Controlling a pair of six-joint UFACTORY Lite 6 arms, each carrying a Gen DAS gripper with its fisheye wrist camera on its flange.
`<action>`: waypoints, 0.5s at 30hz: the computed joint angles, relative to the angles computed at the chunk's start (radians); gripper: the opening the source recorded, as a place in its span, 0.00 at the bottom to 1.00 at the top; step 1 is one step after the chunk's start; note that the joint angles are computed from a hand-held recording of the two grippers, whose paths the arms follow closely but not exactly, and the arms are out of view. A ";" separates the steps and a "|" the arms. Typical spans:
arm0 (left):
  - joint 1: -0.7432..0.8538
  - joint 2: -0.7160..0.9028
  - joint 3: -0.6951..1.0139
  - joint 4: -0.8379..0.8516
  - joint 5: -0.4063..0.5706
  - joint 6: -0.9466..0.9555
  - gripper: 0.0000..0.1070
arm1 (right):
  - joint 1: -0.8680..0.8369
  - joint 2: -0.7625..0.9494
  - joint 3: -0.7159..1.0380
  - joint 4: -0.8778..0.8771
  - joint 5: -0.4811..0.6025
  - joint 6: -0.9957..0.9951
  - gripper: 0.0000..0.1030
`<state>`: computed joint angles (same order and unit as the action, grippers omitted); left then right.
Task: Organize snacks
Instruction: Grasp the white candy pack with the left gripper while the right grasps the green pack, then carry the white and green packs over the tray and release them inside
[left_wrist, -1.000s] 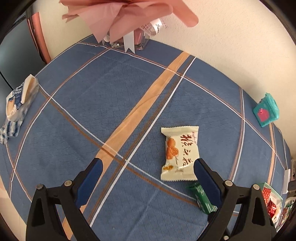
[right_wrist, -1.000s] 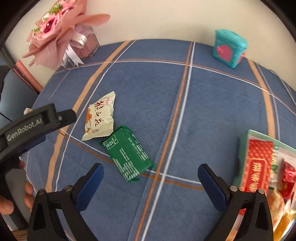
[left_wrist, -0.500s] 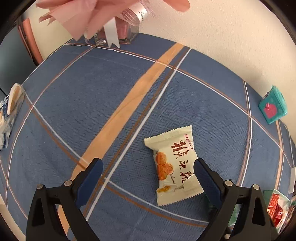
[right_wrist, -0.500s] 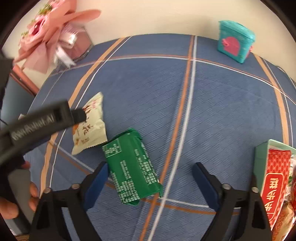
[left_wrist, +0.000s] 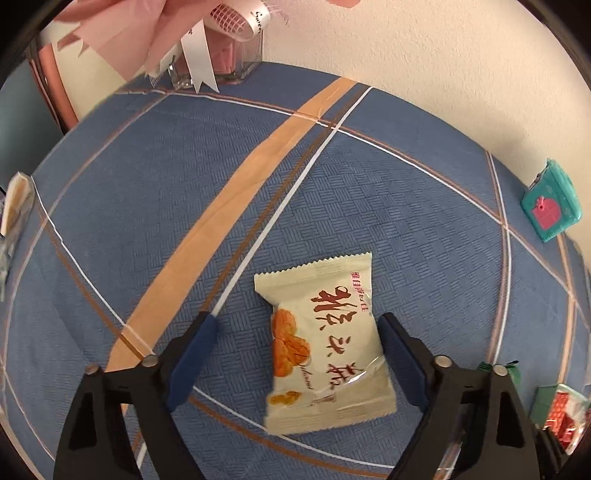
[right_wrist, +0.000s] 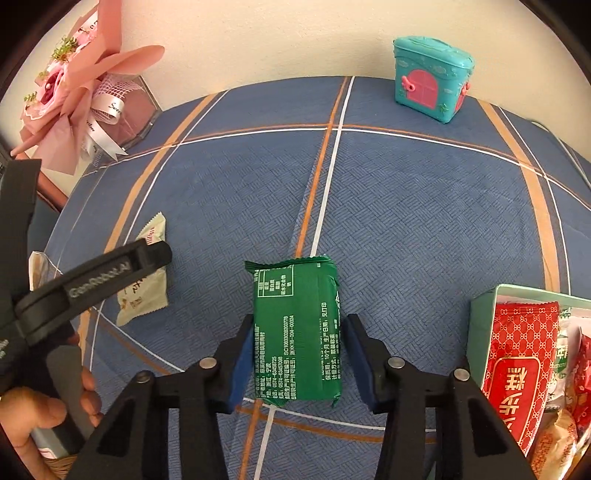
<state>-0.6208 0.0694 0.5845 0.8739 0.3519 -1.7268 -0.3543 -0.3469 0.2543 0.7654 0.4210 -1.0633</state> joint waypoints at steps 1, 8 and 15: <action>-0.019 -0.006 0.002 -0.005 0.021 -0.011 0.68 | -0.007 -0.006 -0.003 -0.007 0.003 -0.001 0.49; 0.011 -0.053 -0.023 -0.035 0.020 0.016 0.52 | 0.021 -0.041 -0.019 -0.054 -0.003 0.070 0.44; 0.027 -0.106 -0.050 -0.119 -0.003 0.110 0.51 | 0.014 -0.077 -0.019 -0.135 0.034 0.144 0.42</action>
<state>-0.5934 -0.0368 0.5342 0.7553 0.3492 -1.6170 -0.3407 -0.4240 0.2350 0.6300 0.4552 -0.9198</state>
